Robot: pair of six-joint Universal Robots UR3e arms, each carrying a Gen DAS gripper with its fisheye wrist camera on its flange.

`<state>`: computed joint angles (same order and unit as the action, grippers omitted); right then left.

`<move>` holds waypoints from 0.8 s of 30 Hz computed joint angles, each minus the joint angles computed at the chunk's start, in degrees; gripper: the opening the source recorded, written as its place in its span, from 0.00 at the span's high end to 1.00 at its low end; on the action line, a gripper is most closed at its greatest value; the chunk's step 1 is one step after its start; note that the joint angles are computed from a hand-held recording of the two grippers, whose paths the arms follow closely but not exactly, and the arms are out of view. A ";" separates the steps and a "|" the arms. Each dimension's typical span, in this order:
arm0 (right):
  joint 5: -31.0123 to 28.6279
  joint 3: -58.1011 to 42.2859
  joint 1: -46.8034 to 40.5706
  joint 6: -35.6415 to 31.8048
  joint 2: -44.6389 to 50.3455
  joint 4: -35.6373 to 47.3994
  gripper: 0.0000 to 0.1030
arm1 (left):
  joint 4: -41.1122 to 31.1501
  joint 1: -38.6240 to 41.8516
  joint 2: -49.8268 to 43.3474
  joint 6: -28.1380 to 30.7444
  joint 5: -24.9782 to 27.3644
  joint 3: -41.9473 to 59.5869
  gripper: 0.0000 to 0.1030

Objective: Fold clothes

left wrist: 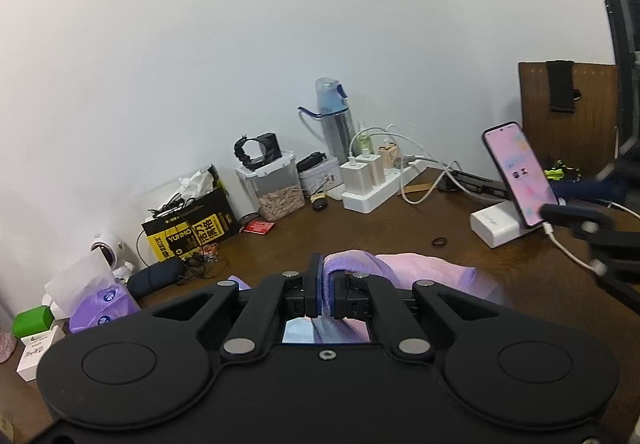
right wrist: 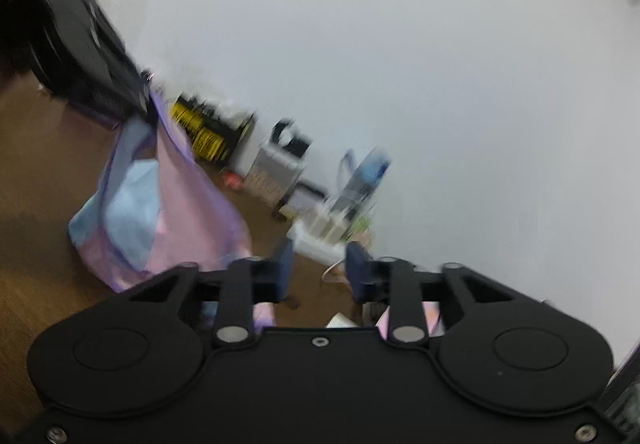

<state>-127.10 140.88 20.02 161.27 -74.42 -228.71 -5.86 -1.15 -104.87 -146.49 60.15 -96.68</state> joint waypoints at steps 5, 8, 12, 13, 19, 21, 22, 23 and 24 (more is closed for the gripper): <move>8.92 3.62 -3.02 5.93 -2.55 -0.85 0.50 | -0.23 0.26 0.78 0.96 0.70 -0.79 0.97; 10.80 1.60 2.66 7.04 3.03 -1.13 0.33 | -0.39 -0.21 0.63 0.83 0.92 -0.07 0.97; 6.69 -4.18 9.15 11.48 10.50 -0.12 0.35 | -0.79 -0.99 0.49 1.29 1.30 0.54 0.97; 5.21 -5.72 10.90 12.48 12.03 0.08 0.37 | -0.85 -1.17 0.47 1.34 1.38 0.64 0.97; 2.92 -14.01 13.08 14.82 18.86 3.54 0.64 | -0.70 -1.49 0.67 1.28 1.19 0.14 0.97; 3.44 -16.12 10.85 15.18 20.98 4.64 0.80 | -0.71 -1.44 0.71 1.40 1.53 -0.10 0.97; 4.82 -16.48 9.07 14.36 21.12 4.54 0.83 | -0.76 -1.48 0.64 1.37 1.63 -0.01 0.97; 5.26 -16.70 7.81 13.89 21.72 4.08 0.89 | -0.80 -1.47 0.44 1.31 1.80 0.10 0.97; 5.69 -16.98 6.56 13.43 22.34 3.66 0.94 | -0.72 -1.47 0.12 1.24 2.11 0.20 0.97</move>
<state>-121.42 123.90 26.59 174.70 -52.08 -225.05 -6.58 -2.62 -104.74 -145.25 62.26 -96.48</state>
